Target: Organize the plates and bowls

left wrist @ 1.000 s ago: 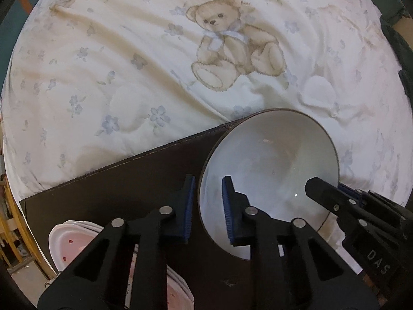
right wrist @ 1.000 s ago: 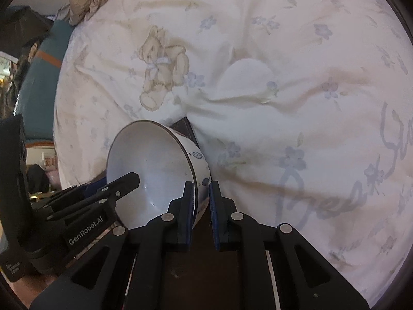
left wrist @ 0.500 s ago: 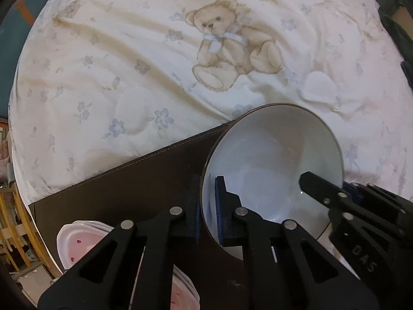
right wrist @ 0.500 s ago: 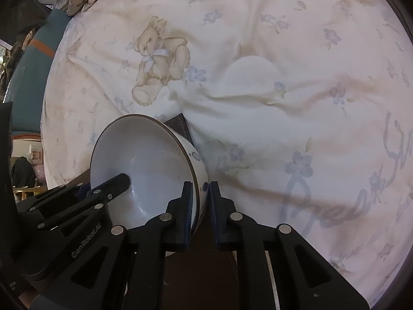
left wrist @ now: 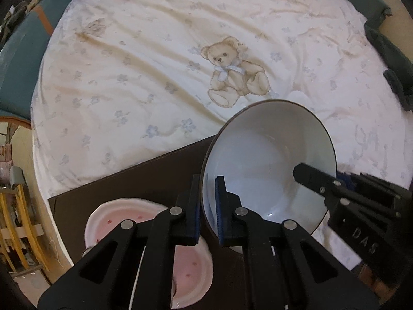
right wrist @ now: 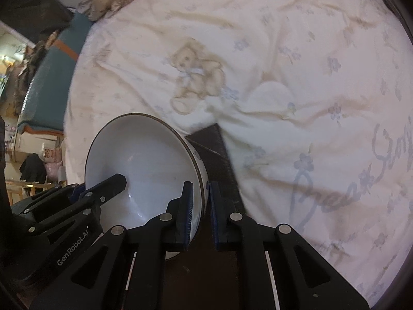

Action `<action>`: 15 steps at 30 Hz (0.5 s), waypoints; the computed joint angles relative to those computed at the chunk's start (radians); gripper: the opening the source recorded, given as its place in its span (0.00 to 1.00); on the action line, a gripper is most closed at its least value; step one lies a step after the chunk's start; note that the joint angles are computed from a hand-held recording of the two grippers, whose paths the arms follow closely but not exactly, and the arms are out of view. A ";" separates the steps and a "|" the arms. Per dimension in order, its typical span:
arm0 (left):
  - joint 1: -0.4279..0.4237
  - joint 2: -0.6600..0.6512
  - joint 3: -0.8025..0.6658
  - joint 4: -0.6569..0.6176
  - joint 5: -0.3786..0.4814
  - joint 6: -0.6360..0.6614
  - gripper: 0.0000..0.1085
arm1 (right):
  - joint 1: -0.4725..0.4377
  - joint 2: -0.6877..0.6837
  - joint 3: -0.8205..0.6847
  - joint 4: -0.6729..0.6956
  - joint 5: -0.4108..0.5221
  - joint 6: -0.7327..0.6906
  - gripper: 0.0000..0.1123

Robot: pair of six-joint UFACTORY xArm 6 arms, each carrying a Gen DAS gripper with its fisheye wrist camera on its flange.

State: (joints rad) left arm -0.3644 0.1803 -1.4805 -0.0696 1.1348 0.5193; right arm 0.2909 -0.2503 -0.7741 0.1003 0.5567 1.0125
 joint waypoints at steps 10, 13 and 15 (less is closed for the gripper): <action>0.107 -0.083 0.008 -0.052 -0.010 0.068 0.07 | 0.096 0.013 -0.104 -0.138 0.012 0.096 0.12; 0.145 -0.089 -0.008 -0.077 0.003 0.086 0.07 | 0.124 0.032 -0.148 -0.166 0.016 0.116 0.12; 0.176 -0.095 -0.020 -0.097 0.015 0.109 0.07 | 0.137 0.044 -0.176 -0.182 0.025 0.124 0.12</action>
State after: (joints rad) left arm -0.1886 0.0856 -1.5010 -0.1670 1.1502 0.6284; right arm 0.4282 -0.2066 -0.9505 -0.0817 0.5813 1.1363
